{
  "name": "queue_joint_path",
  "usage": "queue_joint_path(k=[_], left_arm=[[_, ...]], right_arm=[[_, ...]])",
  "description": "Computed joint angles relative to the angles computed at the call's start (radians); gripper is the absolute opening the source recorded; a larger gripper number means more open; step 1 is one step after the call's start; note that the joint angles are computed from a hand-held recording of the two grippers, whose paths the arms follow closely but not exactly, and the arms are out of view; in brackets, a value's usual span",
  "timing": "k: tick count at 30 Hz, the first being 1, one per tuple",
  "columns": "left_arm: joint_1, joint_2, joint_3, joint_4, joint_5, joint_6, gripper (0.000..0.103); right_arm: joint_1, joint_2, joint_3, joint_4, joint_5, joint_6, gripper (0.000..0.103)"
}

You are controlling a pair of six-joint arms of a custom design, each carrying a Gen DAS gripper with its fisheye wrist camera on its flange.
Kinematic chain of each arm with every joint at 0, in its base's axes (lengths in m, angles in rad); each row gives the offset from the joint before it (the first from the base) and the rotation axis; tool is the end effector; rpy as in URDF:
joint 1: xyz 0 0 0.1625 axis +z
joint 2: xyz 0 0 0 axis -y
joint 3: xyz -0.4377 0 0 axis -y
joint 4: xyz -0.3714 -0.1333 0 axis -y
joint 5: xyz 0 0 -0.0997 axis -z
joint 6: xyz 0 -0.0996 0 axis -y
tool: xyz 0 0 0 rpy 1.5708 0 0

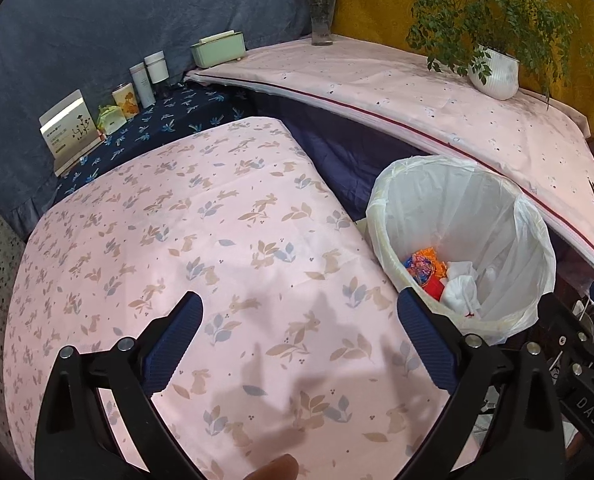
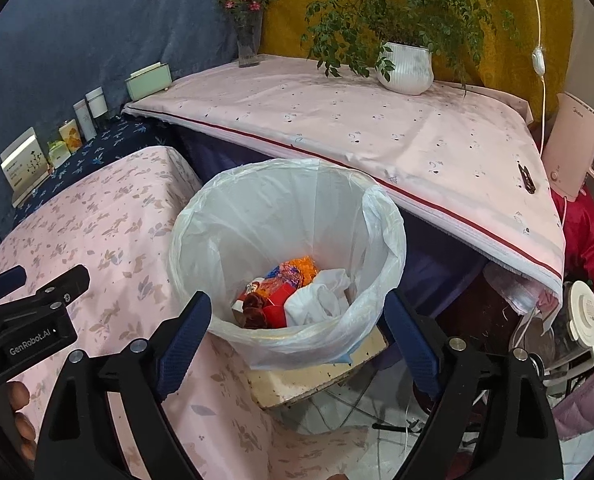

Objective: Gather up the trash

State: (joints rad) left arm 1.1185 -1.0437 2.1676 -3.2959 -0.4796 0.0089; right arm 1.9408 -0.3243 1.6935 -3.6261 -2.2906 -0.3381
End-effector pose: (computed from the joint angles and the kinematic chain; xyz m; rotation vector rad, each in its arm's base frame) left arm -0.0143 -0.5366 0.2244 0.0925 2.0729 -0.8889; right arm 0.2850 -0.5478 -0.0567 0.5095 -2.2735 0.8385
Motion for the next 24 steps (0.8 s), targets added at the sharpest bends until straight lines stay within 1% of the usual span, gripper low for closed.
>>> queue_joint_path(k=[2, 3, 7, 9, 16, 24], left_arm=[[0.003, -0.005, 0.008, 0.015, -0.004, -0.020, 0.094], [0.003, -0.007, 0.013, 0.020, -0.005, -0.028, 0.094], [0.003, -0.012, 0.030, 0.033, -0.007, -0.044, 0.094], [0.002, -0.012, 0.037, 0.034, -0.002, -0.049, 0.095], [-0.001, -0.026, 0.053, 0.054, 0.003, -0.084, 0.096], [-0.016, -0.038, 0.060, 0.067, 0.012, -0.094, 0.096]], right_arm=[[0.002, 0.001, 0.007, 0.006, -0.006, -0.001, 0.087], [0.003, 0.000, 0.012, 0.007, -0.007, -0.003, 0.090], [0.009, 0.001, 0.029, -0.021, -0.008, -0.022, 0.090], [0.014, 0.003, 0.032, -0.024, -0.023, -0.030, 0.090], [0.026, -0.009, 0.052, 0.004, -0.046, -0.020, 0.090], [0.048, -0.013, 0.057, -0.004, -0.057, -0.036, 0.090]])
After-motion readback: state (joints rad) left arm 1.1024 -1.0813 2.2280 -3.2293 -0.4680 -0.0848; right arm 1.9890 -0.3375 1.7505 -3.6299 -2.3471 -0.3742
